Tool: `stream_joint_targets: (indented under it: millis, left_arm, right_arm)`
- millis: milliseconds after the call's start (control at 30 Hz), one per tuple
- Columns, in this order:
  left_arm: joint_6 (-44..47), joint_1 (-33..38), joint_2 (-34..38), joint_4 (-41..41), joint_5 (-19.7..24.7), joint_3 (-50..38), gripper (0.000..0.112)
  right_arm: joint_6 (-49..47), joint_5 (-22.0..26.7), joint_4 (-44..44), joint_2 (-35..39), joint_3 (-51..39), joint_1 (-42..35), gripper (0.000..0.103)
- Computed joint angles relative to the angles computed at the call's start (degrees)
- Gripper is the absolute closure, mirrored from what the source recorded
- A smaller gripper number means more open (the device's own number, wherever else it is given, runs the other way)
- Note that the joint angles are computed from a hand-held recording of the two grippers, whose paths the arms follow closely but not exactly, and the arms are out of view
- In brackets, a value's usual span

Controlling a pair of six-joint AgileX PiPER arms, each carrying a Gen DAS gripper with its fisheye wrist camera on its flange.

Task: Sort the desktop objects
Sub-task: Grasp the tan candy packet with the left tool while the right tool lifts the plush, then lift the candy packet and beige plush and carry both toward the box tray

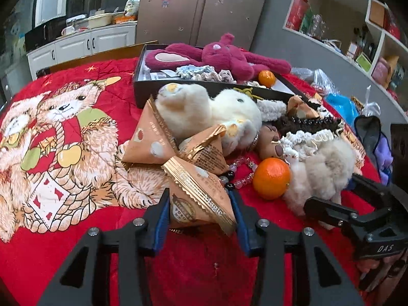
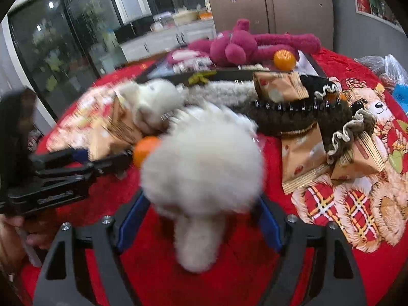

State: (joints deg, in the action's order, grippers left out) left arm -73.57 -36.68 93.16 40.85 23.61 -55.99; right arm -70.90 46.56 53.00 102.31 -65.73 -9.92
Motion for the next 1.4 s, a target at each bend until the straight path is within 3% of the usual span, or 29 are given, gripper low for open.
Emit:
stream_joint_targets:
  millis: [67,167,233,367,500,633,833,967,1167,1400]
  left_arm:
    - [-0.37,-0.47,0.24,0.48,0.81,-0.4,0.068]
    - [-0.37,-0.84,0.37,0.62,1.13,-0.59,0.068]
    - [0.02,-0.36,0.06,0.0,-0.05,-0.05,0.068]
    - [-0.67,-0.4,0.03,0.41,-0.02,0.02,0.068]
    - [-1.72,-0.45,-0.33,0.87,-0.63,0.57,0.068]
    - [-3.74,0.56,-1.82,2.13,-4.65,2.88,0.069]
    - [-12.55,-2.71,-2.84,12.86,-2.85,3.33,0.069]
    - [-15.14,-4.02,-3.07,16.61,-2.32,3.37,0.069]
    - [-16.96,-3.45,-3.41,18.14,-3.1,3.69,0.069]
    - [-16.11,-5.89,-4.2,18.69,0.18,2.33,0.069]
  right_arm:
    - [1.62,-0.67,-0.85,0.19,-0.22,0.1,0.024]
    - [2.23,-1.67,-0.91,-0.02,-0.07,0.22,0.042]
    - [1.12,-1.39,0.16,-0.26,0.23,-0.07,0.059]
    - [1.89,-0.76,-0.87,-0.28,-0.03,-0.02,0.08]
    - [-1.14,1.35,0.61,-1.91,0.86,-0.71,0.081]
    - [-3.31,1.22,1.31,-5.34,3.2,0.0,0.081]
    - [-3.24,12.85,2.98,-8.21,2.04,-3.8,0.081]
    - [-6.25,12.92,4.39,-12.18,3.86,-5.64,0.081]
    - [-5.36,16.73,6.62,-11.49,1.2,-10.51,0.081]
    - [-5.16,16.42,7.35,-11.74,0.26,-11.91,0.081]
